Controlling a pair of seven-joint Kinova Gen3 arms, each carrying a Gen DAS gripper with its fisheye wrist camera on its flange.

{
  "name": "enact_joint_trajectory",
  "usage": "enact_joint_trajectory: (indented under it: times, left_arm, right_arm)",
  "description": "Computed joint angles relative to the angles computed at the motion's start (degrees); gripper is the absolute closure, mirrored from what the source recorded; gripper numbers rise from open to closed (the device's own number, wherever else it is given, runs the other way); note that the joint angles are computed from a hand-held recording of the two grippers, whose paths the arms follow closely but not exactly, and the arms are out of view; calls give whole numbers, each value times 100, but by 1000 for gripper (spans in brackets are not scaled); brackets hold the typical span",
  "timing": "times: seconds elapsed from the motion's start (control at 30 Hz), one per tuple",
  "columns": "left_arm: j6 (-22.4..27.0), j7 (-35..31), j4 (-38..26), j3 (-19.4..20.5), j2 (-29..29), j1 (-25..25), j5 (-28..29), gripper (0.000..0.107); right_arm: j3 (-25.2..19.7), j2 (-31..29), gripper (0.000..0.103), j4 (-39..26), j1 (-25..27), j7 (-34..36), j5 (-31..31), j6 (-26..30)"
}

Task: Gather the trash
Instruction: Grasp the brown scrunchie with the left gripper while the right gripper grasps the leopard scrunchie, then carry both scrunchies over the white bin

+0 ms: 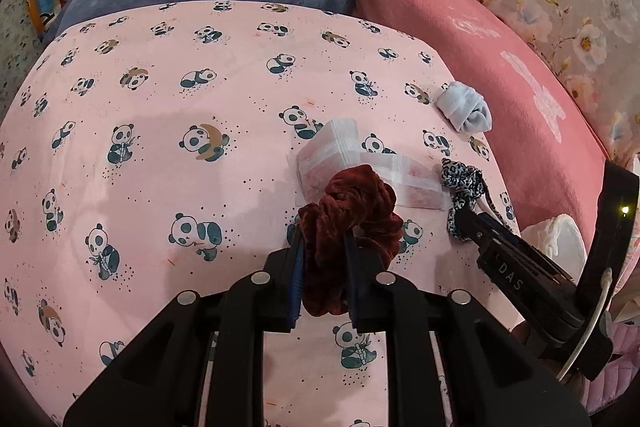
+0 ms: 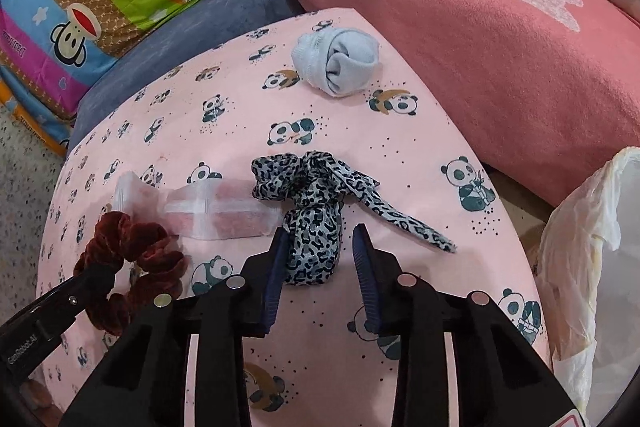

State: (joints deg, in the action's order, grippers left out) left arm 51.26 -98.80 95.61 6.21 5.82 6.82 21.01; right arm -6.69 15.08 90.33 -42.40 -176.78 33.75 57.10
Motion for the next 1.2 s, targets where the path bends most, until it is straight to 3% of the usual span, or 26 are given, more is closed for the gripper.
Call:
enact_joint_trajectory:
  times: [0.07,0.2,0.5,0.93,1.2]
  left_arm:
    - [14,-30,38,4,-19,-1,25,90]
    - [28,-112,126,12,-130,10,109,90]
    - [60,-80,194,53,-457,196,134,91]
    - [54,-24,93,204,-966,663,147,91]
    - [-18,352,-146,504,-1006,1118,-239,91]
  right_arm:
    - [-67,-12,91,4,73,131,-76,-19]
    - [-35,-126,96,173,22,14,-48,-142]
    - [-259,-531,97,362,-195,-606,435,-2]
    - [-1051,-1402,97,537,-291,-1427,1054,1109]
    - [-1611,-1921,97,735,-146,-1798,1185,1799]
